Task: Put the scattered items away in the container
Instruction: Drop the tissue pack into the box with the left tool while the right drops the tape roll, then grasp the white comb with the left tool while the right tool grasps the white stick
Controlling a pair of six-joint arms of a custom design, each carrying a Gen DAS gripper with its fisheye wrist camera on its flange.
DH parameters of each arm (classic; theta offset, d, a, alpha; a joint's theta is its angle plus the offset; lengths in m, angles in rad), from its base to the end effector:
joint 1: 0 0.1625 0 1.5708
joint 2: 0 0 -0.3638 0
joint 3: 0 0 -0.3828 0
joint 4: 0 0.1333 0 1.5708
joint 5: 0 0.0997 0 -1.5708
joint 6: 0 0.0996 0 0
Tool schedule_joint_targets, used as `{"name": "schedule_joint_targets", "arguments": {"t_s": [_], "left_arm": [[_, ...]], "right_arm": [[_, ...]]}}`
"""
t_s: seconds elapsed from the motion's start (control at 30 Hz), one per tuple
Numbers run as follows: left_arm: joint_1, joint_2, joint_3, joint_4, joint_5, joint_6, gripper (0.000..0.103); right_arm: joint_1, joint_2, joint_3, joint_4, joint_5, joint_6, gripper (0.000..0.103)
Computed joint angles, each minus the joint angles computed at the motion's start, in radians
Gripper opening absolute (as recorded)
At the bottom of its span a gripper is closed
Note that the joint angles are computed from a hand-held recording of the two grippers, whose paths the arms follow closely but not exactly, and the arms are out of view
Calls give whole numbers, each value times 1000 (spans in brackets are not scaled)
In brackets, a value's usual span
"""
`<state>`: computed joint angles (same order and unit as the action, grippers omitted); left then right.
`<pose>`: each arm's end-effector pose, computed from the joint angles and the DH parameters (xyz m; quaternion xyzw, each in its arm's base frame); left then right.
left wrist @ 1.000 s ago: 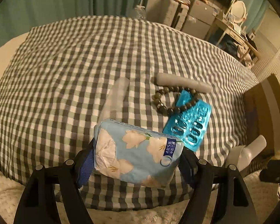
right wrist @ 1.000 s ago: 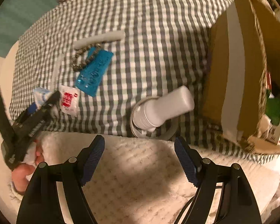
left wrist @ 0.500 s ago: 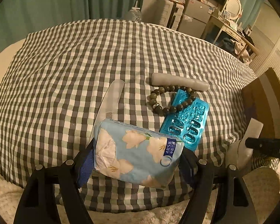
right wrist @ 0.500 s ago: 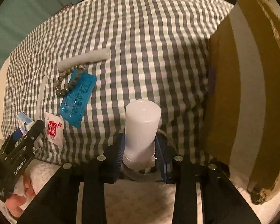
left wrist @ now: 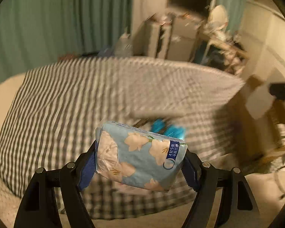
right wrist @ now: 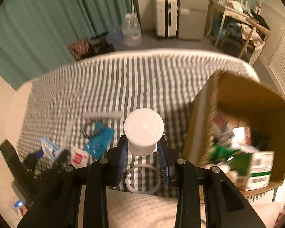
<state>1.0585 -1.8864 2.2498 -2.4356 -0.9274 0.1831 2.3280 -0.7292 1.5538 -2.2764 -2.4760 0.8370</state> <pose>-0.0134 -0.4177 0.3503 0.2394 0.8908 -0.2824 0.2636 0.4678 -0.4149 0.0509 -0.0098 -0.8980 0.2749 0.3433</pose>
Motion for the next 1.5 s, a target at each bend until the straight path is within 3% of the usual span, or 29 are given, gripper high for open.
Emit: {"name": "schedule_joint_targets", "arguments": {"t_s": [0.17, 0.27, 0.33, 0.43, 0.53, 0.6, 0.63, 0.67, 0.77, 0.8, 0.9, 1.0, 1.13, 1.2, 1.23, 1.27, 1.33, 1.5], "left_arm": [[-171, 2, -33, 84, -87, -87, 79], [-308, 56, -8, 21, -74, -109, 79], [-372, 125, -4, -9, -108, -115, 79], [-434, 272, 0, -80, -145, -146, 79], [-450, 374, 5, -155, -191, -156, 80], [-452, 413, 1, -167, -214, -169, 87], [-458, 426, 2, -171, -208, -175, 99], [-463, 428, 10, -189, -194, -170, 103], [-472, 402, 39, -242, -147, -113, 103], [-473, 388, 39, -230, -122, -99, 103], [-443, 310, 29, -167, -75, -56, 103], [-384, 214, 6, -67, -6, -53, 103], [-297, 126, 2, 34, 252, -80, 103], [-221, 111, -22, 203, 429, -232, 103], [-183, 108, -32, 266, 468, -289, 103], [-135, 93, -38, 287, 469, -309, 103], [-50, 70, -34, 203, 406, -261, 103], [112, 161, -87, 178, 300, -238, 103]], "right_arm": [[26, -141, 83, -1, -79, 46, 31], [23, -224, 131, 151, -157, 183, 31], [0, -287, 179, 216, -158, 257, 31], [-40, -355, 242, 284, -166, 313, 31], [-73, -436, 315, 283, -166, 356, 32], [-86, -470, 357, 188, -169, 281, 42], [-88, -480, 369, 157, -178, 262, 67], [-88, -487, 378, 146, -191, 268, 84], [-81, -496, 395, 90, -227, 274, 84], [-80, -496, 402, 43, -229, 235, 83], [-72, -485, 408, -58, -224, 158, 83], [-58, -435, 389, -218, -178, 10, 83], [-23, -322, 327, -367, -99, -138, 83], [-24, -250, 284, -454, -17, -218, 83], [-26, -205, 257, -488, 22, -251, 83], [-26, -158, 225, -496, 50, -273, 83], [-29, -65, 157, -479, 86, -302, 83], [-64, 122, 4, -365, 165, -309, 83]]}}
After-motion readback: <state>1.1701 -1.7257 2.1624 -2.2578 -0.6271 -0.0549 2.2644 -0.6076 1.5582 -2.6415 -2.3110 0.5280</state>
